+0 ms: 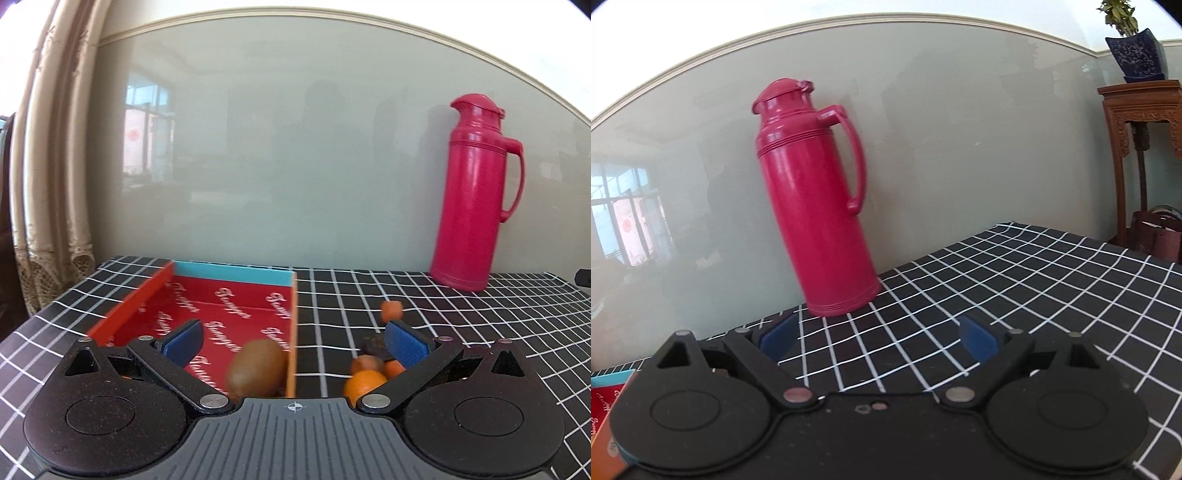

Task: Organize fruits
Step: 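Move the left gripper toward a mandarin orange beside the box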

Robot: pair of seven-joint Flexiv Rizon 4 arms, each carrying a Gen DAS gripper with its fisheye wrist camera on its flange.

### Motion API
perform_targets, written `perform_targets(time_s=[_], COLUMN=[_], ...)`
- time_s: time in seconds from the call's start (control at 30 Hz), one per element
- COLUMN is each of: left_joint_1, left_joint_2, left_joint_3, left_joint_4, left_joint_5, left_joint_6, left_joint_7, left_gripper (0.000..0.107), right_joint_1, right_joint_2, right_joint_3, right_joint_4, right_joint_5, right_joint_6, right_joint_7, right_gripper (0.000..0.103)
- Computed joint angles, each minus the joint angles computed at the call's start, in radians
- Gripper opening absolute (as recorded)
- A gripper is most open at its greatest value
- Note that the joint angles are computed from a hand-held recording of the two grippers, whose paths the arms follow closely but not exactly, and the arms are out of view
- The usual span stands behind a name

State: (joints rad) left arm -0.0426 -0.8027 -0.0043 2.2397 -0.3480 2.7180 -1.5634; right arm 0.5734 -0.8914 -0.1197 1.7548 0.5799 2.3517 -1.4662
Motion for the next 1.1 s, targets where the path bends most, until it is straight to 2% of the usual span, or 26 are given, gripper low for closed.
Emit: perform_targets(time_s=[0.2, 0.57, 0.8, 0.87, 0.97, 1.1], left_joint_1=[-0.034, -0.110, -0.118, -0.126, -0.135, -0.156], left_joint_2=[-0.031, -0.092, -0.111, -0.115, -0.120, -0.128], left_joint_3=[-0.017, -0.042, -0.057, -0.057, -0.059, -0.047], left_joint_4=[-0.070, -0.219, -0.281, -0.299, -0.326, -0.352], left_joint_5=[0.005, -0.022, -0.018, -0.022, -0.035, -0.063], left_joint_6=[-0.036, -0.171, -0.236, -0.257, -0.314, -0.352], left_joint_7=[0.035, 0.142, 0.139, 0.144, 0.152, 0.163], left_gripper=[0.103, 0.103, 0.102, 0.094, 0.087, 0.081], right_joint_1=[-0.014, -0.044, -0.051, -0.053, -0.053, -0.057], right_joint_2=[-0.003, -0.022, -0.032, -0.033, -0.037, -0.040], right_joint_3=[-0.012, -0.031, -0.052, -0.056, -0.063, -0.065], right_joint_4=[0.006, 0.009, 0.008, 0.008, 0.007, 0.007], right_joint_5=[0.019, 0.035, 0.054, 0.056, 0.059, 0.054], right_joint_6=[-0.005, -0.002, -0.021, -0.027, -0.031, -0.032], right_joint_7=[-0.003, -0.013, -0.018, -0.019, -0.021, -0.018], right_gripper=[0.094, 0.095, 0.095, 0.095, 0.095, 0.096])
